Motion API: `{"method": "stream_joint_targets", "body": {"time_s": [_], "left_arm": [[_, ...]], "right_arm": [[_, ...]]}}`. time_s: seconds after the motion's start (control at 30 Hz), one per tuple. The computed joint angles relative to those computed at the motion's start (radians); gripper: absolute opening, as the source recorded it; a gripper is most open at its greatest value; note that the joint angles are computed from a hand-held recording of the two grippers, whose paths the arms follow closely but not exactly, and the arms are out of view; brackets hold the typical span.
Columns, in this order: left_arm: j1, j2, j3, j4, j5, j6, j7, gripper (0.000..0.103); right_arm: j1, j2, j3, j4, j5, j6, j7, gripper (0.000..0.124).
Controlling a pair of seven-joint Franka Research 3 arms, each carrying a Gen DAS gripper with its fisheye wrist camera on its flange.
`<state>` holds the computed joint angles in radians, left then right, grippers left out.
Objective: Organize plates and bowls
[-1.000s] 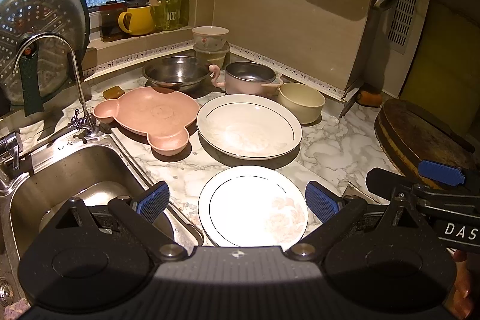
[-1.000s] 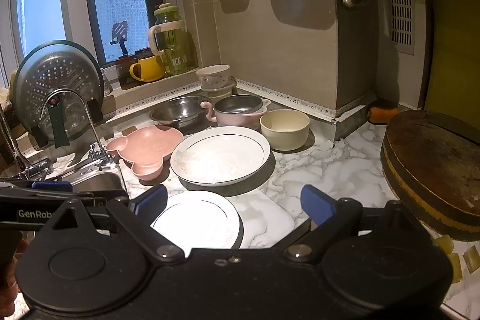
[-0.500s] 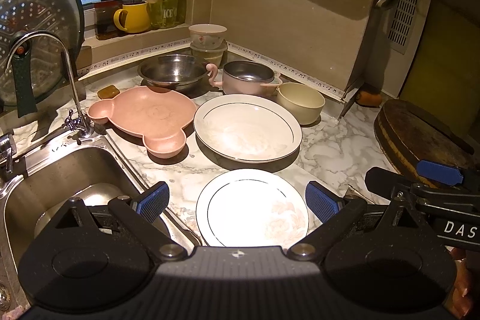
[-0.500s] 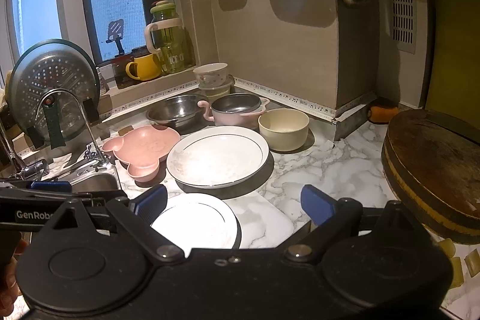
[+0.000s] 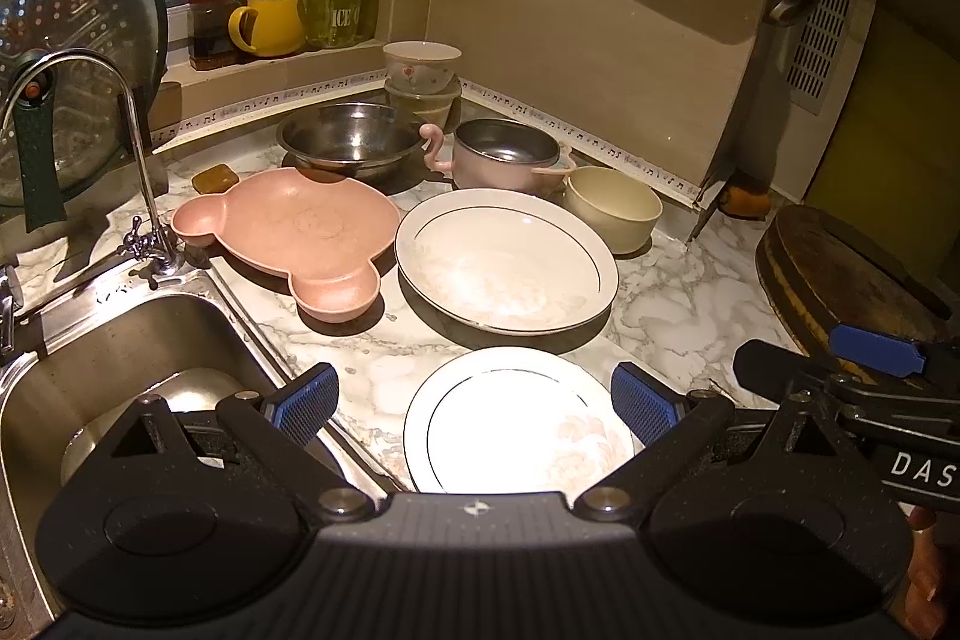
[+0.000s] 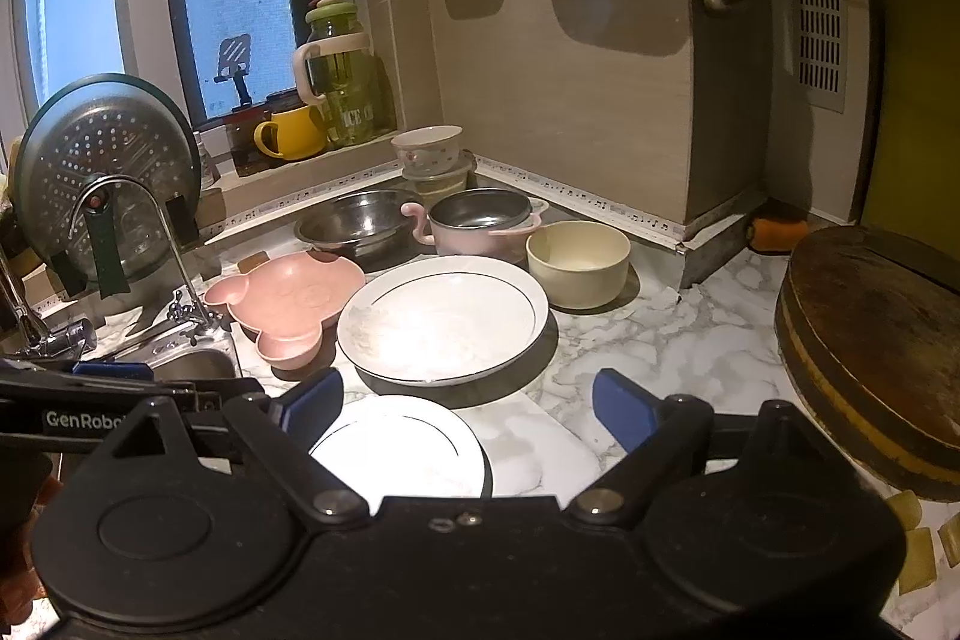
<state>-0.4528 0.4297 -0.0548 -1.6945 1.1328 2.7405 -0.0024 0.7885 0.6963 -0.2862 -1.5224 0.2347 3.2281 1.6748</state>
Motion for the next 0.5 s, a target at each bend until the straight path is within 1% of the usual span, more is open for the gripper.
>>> {"method": "stream_joint_targets", "body": {"time_s": [0.2,0.33,0.4,0.5], "left_arm": [[0.025,0.005,0.006,-0.012,-0.013,0.07,0.02,0.098],[0.027,0.014,0.032,-0.015,0.012,0.14,-0.003,0.098],[0.034,0.032,0.033,-0.002,-0.001,0.154,0.016,0.098],[0.05,0.066,0.028,0.016,-0.058,0.181,0.067,0.098]], "right_arm": [[0.031,0.029,-0.041,0.04,-0.006,-0.036,0.045,0.089],[0.058,0.046,-0.083,0.054,-0.023,-0.051,0.106,0.089],[0.053,0.053,-0.083,0.067,-0.037,-0.064,0.126,0.089],[0.021,0.07,-0.06,0.105,-0.074,-0.104,0.134,0.09]]}}
